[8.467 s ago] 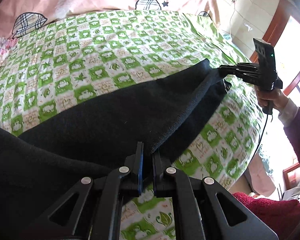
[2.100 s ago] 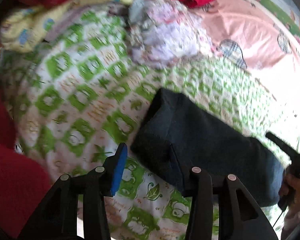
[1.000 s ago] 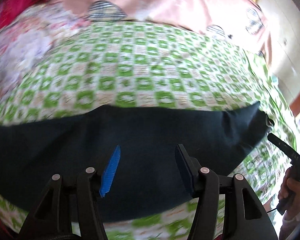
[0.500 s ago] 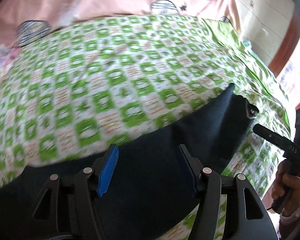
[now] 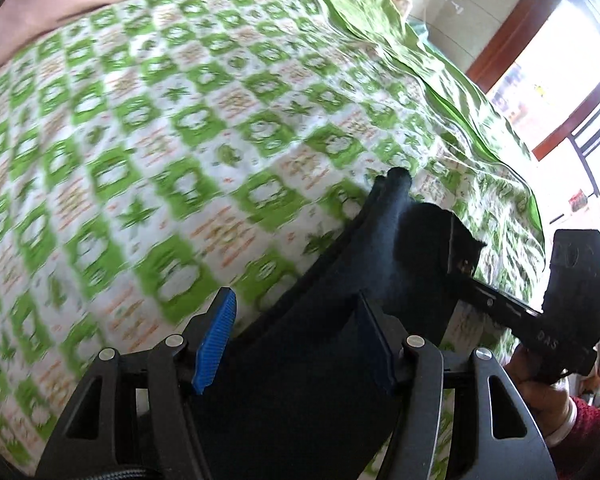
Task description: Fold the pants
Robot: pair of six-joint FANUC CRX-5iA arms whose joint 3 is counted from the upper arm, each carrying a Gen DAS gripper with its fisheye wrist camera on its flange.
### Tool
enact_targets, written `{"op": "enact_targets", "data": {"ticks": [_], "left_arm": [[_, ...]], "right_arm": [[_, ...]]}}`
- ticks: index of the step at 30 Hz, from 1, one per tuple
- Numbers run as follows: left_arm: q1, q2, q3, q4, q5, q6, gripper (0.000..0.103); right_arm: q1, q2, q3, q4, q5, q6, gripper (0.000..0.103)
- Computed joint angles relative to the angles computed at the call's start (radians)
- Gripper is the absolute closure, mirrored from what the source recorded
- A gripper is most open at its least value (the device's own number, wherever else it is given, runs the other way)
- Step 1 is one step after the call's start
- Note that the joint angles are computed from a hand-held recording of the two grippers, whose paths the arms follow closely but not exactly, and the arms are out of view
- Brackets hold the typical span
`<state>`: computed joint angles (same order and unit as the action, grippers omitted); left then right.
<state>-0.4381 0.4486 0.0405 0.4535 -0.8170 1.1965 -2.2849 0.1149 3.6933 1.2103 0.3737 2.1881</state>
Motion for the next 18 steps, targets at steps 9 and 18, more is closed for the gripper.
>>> {"op": "enact_targets", "data": {"ticks": [9,18], "left_arm": [[-0.058,0.202,0.239,0.073,-0.139,-0.066,0.058],[-0.057,0.096,0.07,0.247,-0.02,-0.228,0.093]], "right_arm": [[0.04,-0.001,0.001,0.054,0.029,-0.033,0.092],[0.091,0.046,-0.001,0.175,0.032,-0.097,0.092]]}}
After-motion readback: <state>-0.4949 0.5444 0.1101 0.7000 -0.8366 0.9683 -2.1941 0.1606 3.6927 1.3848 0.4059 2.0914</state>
